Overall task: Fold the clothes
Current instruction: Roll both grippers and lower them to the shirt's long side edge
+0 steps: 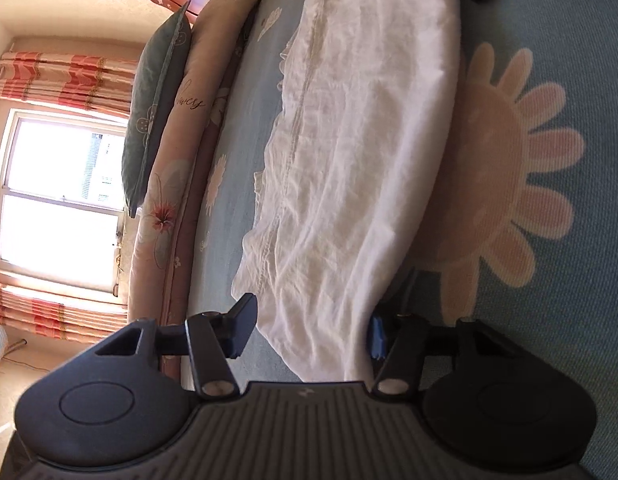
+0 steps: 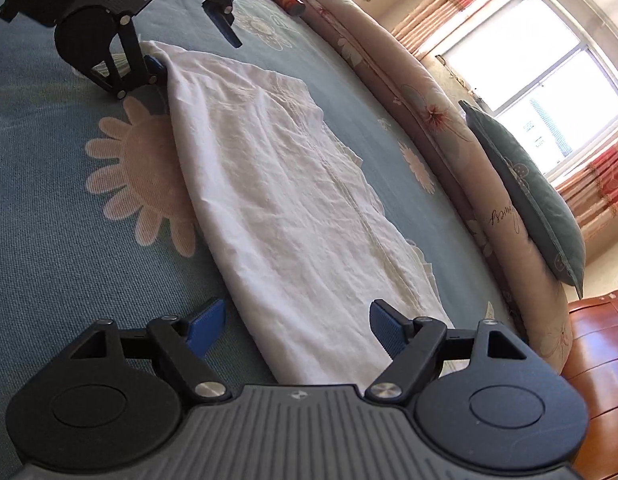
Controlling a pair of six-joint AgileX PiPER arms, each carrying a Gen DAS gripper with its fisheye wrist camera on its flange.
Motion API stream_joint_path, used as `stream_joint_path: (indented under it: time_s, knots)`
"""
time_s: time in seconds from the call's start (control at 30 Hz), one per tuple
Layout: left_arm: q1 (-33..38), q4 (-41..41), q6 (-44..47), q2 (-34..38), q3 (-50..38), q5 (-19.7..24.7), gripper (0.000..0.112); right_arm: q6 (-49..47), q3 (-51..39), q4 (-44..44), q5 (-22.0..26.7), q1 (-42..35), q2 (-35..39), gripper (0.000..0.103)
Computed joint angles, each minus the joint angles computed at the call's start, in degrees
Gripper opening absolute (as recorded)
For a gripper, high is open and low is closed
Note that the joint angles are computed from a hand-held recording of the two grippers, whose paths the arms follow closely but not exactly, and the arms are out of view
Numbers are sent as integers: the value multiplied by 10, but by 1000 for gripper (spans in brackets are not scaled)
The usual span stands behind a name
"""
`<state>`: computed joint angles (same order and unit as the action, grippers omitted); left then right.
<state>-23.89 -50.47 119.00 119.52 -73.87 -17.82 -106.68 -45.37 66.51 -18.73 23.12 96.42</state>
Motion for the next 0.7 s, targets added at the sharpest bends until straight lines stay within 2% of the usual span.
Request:
stream_joint_path:
  time_s: [0.07,0.17,0.43,0.53,0.6,0.63,0.67,0.7]
  knots:
    - [8,-19,1,-5,-9,19,56,-3,-3,-20,-29,9,13,83]
    - [17,5,-27,-10,-6,31,57,-8,4,-37,-59,-4,19,84]
    - [24,127,-121,-6,34,-9,58,35,70,-166,-151,-95,26,84]
    - [25,161,-138,-5,43,-22,58,71,78,-209,-164,-124,33,84]
    - [20,144,-110,1,36,-25,58,94,71,-232,-170,-131,45,83]
    - [16,137,-97,4,33,-30,58,96,62,-237,-170,-131,53,82]
    - [13,121,-76,7,28,-33,57,91,50,-234,-162,-130,60,73]
    - [10,102,-55,9,24,-30,51,76,35,-218,-138,-130,64,59]
